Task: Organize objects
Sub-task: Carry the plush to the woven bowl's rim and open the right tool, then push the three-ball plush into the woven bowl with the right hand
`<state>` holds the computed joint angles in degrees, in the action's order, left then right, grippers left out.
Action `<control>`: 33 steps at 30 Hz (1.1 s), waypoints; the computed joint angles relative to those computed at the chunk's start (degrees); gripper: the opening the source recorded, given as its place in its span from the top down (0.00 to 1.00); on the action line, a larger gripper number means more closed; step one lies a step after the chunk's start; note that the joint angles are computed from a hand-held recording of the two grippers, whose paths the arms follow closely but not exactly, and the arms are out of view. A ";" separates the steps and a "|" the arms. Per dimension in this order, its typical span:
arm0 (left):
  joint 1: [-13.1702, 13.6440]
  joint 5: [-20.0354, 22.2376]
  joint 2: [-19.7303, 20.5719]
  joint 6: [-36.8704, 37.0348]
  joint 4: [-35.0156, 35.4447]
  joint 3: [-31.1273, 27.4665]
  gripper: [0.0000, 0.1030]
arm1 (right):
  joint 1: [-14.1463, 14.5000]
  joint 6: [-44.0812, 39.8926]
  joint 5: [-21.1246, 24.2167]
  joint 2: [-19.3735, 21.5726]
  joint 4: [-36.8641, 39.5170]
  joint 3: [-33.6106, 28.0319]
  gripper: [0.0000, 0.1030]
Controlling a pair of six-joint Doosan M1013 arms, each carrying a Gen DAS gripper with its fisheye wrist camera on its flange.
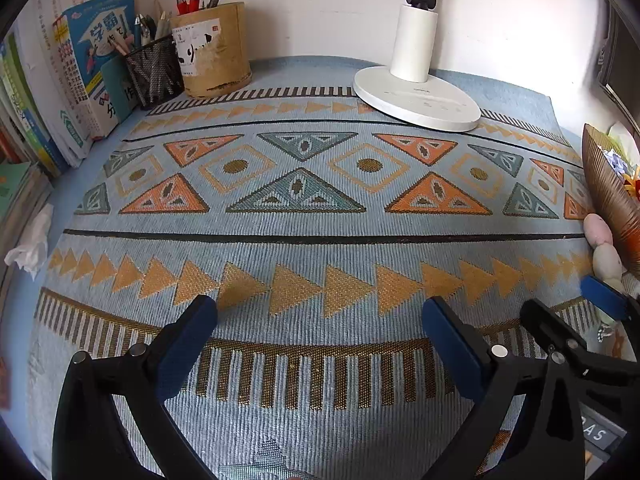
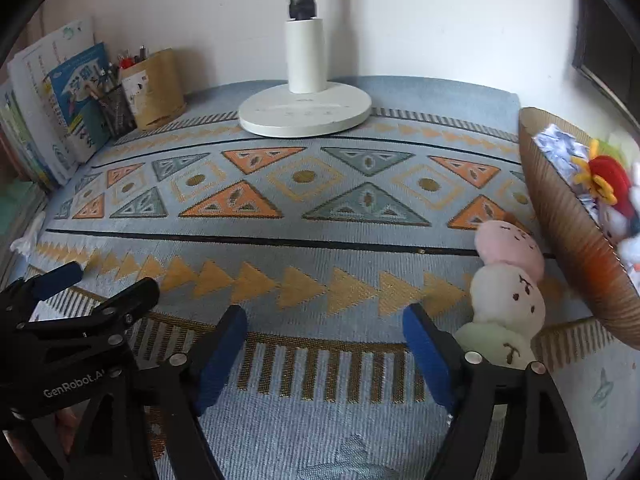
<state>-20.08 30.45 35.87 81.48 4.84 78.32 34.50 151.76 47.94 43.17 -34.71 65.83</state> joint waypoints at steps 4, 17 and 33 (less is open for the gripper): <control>-0.01 -0.04 -0.01 -0.36 0.21 0.05 0.01 | -0.44 -1.41 -2.00 -0.50 2.14 0.93 0.00; 0.01 -0.10 -0.01 -0.29 0.13 0.12 0.01 | -0.33 -1.29 -1.89 -0.51 2.13 0.85 0.00; 0.03 -0.21 0.03 -0.29 0.21 0.10 0.01 | -0.35 -1.33 -1.89 -0.55 2.16 0.85 0.00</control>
<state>-20.05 30.24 35.90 81.19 5.05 78.42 34.15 150.43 46.05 42.62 -32.56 66.69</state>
